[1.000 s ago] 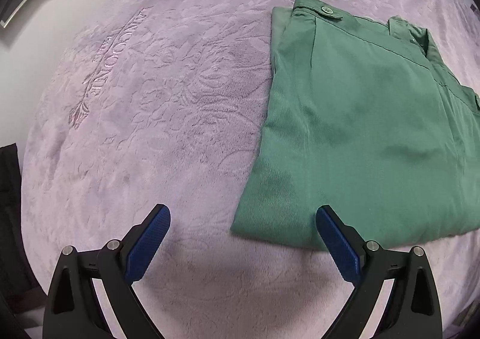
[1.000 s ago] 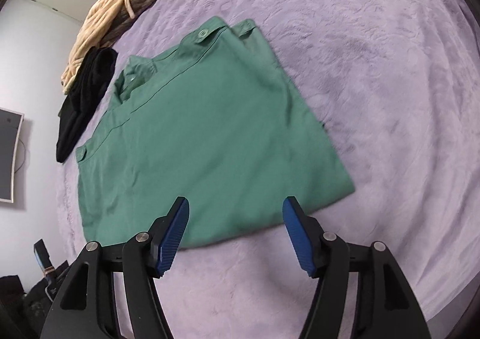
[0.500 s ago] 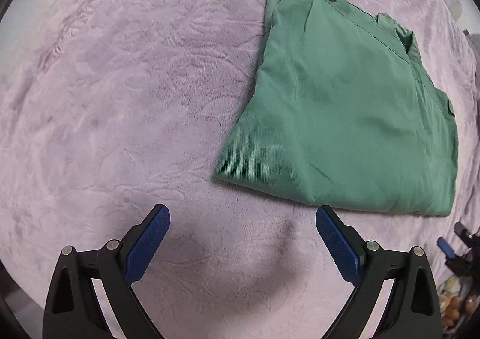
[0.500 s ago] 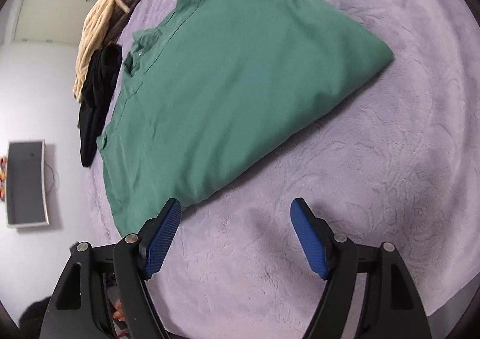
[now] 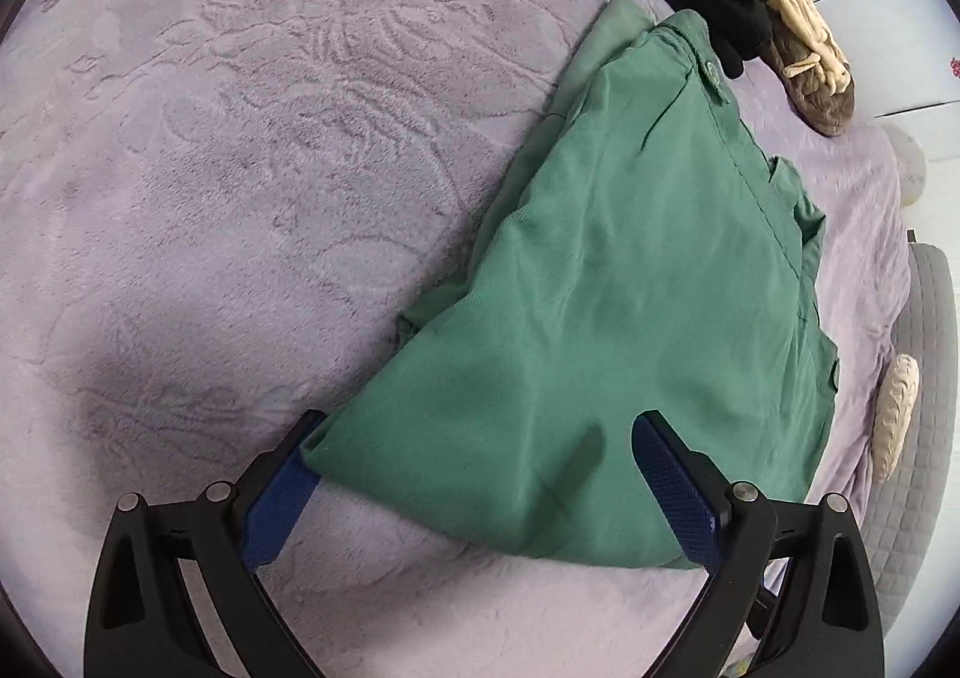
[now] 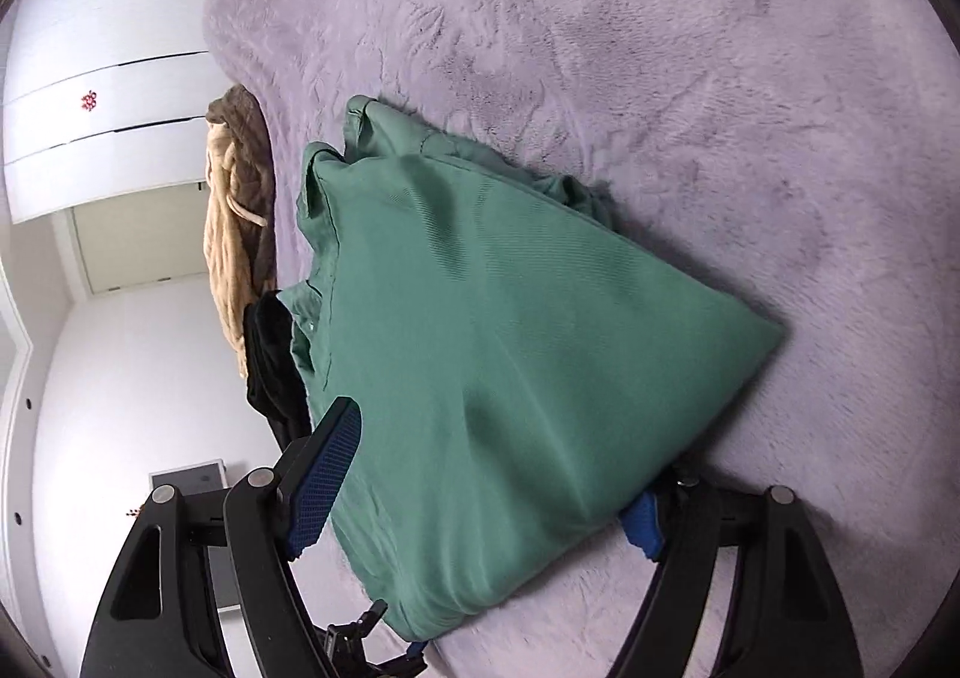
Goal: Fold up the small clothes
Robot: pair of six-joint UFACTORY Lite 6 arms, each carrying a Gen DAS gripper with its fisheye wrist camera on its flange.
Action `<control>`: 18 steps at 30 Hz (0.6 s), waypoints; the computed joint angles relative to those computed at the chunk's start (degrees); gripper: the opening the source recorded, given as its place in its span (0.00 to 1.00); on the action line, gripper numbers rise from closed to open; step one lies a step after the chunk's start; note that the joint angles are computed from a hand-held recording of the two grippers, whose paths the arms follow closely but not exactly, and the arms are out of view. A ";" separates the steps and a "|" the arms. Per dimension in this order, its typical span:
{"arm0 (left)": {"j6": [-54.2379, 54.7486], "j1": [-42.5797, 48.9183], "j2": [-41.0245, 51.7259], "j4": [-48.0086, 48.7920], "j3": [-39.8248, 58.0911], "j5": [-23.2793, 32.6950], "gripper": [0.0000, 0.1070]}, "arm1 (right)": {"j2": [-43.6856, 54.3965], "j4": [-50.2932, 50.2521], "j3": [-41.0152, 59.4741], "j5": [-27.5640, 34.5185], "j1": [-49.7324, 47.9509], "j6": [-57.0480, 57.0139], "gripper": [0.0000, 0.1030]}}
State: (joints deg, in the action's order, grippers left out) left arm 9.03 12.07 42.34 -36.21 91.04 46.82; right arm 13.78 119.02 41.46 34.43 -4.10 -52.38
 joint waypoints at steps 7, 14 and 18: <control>0.63 -0.07 -0.15 -4.97 -1.30 -1.92 0.15 | 2.97 -8.76 4.16 2.92 -1.42 10.99 0.08; 12.31 0.70 -8.22 -12.84 -1.46 2.83 0.12 | -5.88 -3.62 3.78 13.08 -1.70 2.11 0.07; 15.22 2.08 -12.82 -15.47 -1.13 6.01 0.06 | -11.86 0.98 0.10 15.69 -1.18 0.50 0.06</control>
